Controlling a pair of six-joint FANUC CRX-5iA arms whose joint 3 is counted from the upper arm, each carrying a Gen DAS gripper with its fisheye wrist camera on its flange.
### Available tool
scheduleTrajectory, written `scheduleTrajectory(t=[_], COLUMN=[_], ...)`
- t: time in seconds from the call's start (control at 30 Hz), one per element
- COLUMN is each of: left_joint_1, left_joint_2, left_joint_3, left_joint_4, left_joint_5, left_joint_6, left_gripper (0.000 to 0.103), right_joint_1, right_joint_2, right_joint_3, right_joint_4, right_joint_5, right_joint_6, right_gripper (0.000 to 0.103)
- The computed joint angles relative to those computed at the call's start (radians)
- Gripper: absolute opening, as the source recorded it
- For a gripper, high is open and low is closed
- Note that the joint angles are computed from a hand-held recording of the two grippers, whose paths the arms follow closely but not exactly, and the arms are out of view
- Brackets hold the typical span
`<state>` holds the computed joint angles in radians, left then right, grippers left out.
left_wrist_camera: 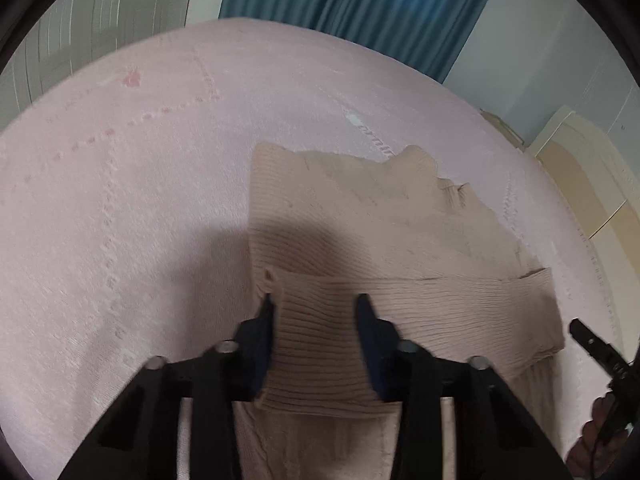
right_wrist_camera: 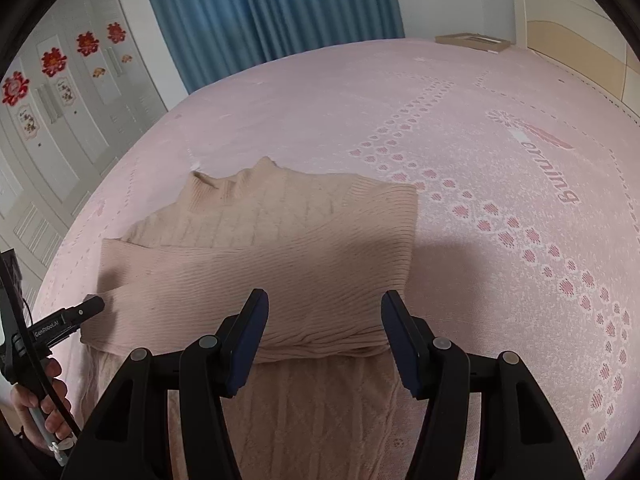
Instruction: Fold small clothes
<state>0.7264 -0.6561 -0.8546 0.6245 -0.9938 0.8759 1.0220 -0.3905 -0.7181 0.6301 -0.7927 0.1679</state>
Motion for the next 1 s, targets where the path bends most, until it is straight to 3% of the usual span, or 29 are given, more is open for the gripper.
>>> scheduleTrajectory(t=[0.07,0.3,0.6,0.77,0.9,1.0], left_joint_1=[-0.030,-0.014,-0.139,-0.177,-0.173,-0.183], left_joint_2=[-0.009,-0.052,0.002,0.029,0.074,0.110], left_joint_3=[0.017,-0.017,0.065,0.071,0.067,0.095], left_joint_4=[-0.058,0.079,0.116,0.157,0.087,-0.069], left_joint_5=[0.048,0.066,0.179,0.255,0.265,0.266], left_joint_6=[0.021,-0.086,-0.053,-0.088,-0.033,0.076], left_gripper=[0.010,0.008,0.008,0.008,0.007,0.008], right_joint_1=[-0.007,-0.017,-0.044,-0.060,-0.062,-0.065], right_joint_2=[-0.004,-0.019,0.000,0.013,0.048,0.085], right_joint_3=[-0.002,-0.011,-0.008,0.001,0.024,0.050], right_joint_4=[-0.003,0.020,0.018,-0.001,-0.020,-0.055], right_joint_5=[0.000,-0.016,-0.023,-0.019,-0.057,-0.084], right_joint_6=[-0.002,-0.010,0.002,0.019,0.042,0.079], right_gripper=[0.058,0.058,0.058,0.058,0.058,0.058])
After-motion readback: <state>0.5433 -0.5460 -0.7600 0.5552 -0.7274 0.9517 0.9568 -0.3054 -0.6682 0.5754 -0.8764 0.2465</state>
